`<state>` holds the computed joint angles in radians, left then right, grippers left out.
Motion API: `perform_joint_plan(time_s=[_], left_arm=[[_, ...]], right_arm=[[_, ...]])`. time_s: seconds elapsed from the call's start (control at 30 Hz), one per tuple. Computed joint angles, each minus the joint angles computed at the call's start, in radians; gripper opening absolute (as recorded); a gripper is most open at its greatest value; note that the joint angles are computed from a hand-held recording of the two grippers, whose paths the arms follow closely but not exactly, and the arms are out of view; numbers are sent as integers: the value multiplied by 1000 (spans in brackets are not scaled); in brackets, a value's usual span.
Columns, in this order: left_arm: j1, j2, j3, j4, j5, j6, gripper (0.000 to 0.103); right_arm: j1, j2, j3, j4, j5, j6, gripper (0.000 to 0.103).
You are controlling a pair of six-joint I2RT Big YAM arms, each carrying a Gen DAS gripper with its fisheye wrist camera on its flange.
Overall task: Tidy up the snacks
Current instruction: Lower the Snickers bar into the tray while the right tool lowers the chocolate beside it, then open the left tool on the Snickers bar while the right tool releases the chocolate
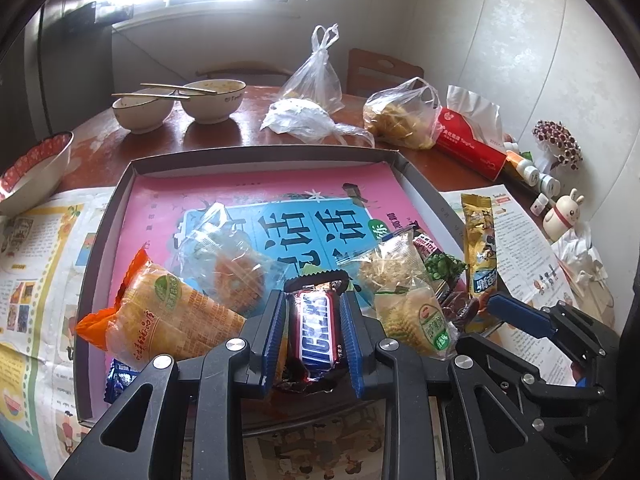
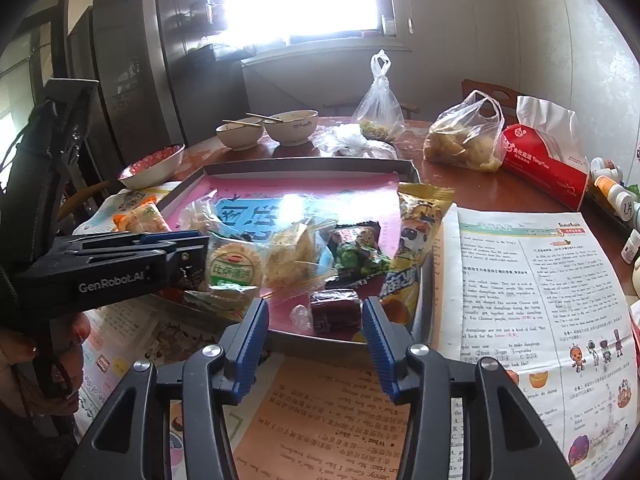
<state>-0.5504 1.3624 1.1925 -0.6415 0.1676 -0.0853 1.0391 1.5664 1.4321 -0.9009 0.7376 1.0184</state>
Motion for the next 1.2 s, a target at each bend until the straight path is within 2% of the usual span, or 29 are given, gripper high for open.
perform_joint_plan(time_s=[0.47, 0.7, 0.87, 1.0, 1.2], left_arm=[[1, 7, -2, -4, -12, 4, 29], [4, 7, -4, -3, -10, 2, 31], [6, 8, -3, -4, -9, 6, 32], [4, 8, -3, -7, -25, 15, 41], [10, 2, -5, -8, -4, 14, 52]], right_arm=[[-3, 39, 43, 10, -13, -32, 52], [-11, 53, 59, 13, -11, -43, 59], [-17, 60, 68, 11, -9, -46, 60], [-21, 66, 76, 8, -8, -47, 60], [-27, 80, 94, -3, -7, -59, 61]])
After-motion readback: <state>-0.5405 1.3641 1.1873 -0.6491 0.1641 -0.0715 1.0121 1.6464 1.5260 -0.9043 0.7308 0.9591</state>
